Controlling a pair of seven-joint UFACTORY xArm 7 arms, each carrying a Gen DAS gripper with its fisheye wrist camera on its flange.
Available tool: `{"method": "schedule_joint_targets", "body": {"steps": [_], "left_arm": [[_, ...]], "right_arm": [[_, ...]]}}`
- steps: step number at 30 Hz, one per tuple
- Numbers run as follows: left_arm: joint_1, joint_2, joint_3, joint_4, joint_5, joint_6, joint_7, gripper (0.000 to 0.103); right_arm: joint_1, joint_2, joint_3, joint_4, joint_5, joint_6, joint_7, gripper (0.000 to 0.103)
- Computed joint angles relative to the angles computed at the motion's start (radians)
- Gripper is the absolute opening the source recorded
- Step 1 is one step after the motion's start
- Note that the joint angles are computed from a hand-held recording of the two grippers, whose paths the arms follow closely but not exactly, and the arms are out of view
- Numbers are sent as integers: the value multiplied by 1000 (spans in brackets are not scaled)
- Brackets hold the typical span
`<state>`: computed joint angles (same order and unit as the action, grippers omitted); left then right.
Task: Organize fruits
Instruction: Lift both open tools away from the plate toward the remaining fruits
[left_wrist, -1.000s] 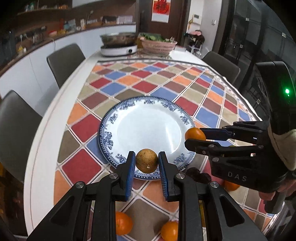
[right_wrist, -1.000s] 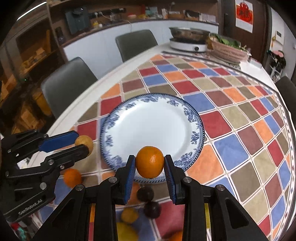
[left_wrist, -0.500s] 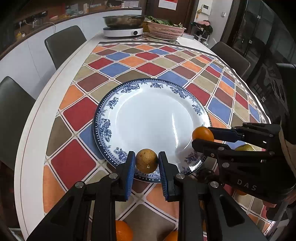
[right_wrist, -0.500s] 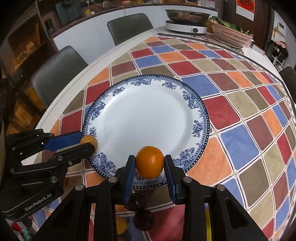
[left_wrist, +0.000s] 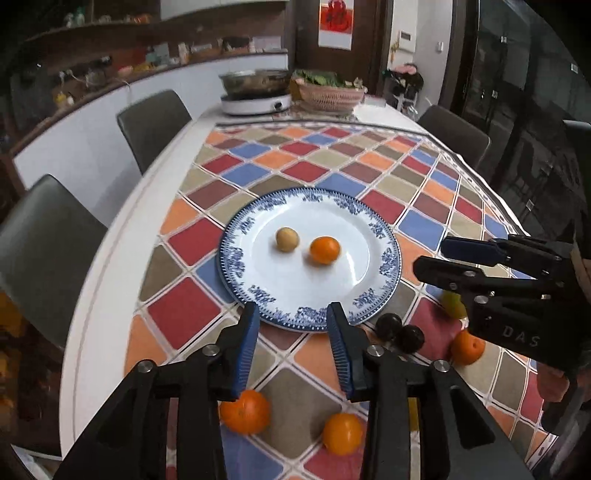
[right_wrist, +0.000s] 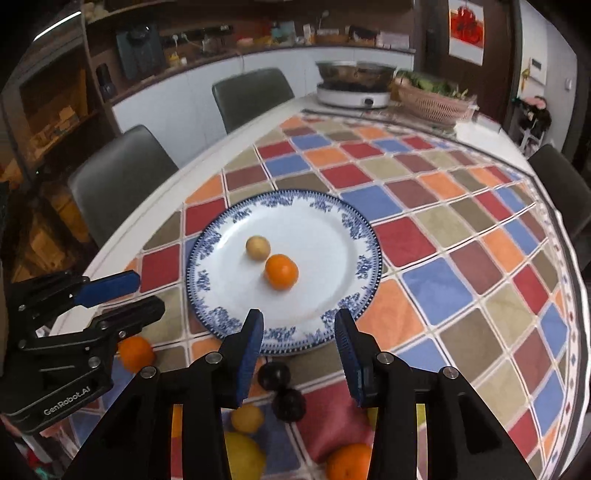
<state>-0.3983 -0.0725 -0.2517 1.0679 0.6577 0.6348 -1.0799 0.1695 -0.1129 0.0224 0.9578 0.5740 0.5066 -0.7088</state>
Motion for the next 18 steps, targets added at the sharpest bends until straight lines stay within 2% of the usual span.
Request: {"method": "schedule_joint_targets", "body": {"steps": [4,7,10,12,15,18], "left_arm": [[-4,-77,-40,-41,93,50,-118,41],[2,-128,-73,-72,123,74,-188,47],[8,-181,-109,-104,140,100,-247,57],[15,-207,-135,-117,151,122,-279,60],[19,-239,-163,-138,160,127,-308,63],[22,-247,-206,-135,182,184,-324,70]], "right_arm": [[13,-98,-12,-83,31,-46,-26,41],[36,-172,-31,-146,41,-81,-15,51],[64,-241,-50,-210,35,-131,-8,53],[82,-280,-66,-244,23,-144,2,56],[108,-335,-89,-295,2,-175,15,67],[130,-394,-111,-351,-28,-207,30,67]]}}
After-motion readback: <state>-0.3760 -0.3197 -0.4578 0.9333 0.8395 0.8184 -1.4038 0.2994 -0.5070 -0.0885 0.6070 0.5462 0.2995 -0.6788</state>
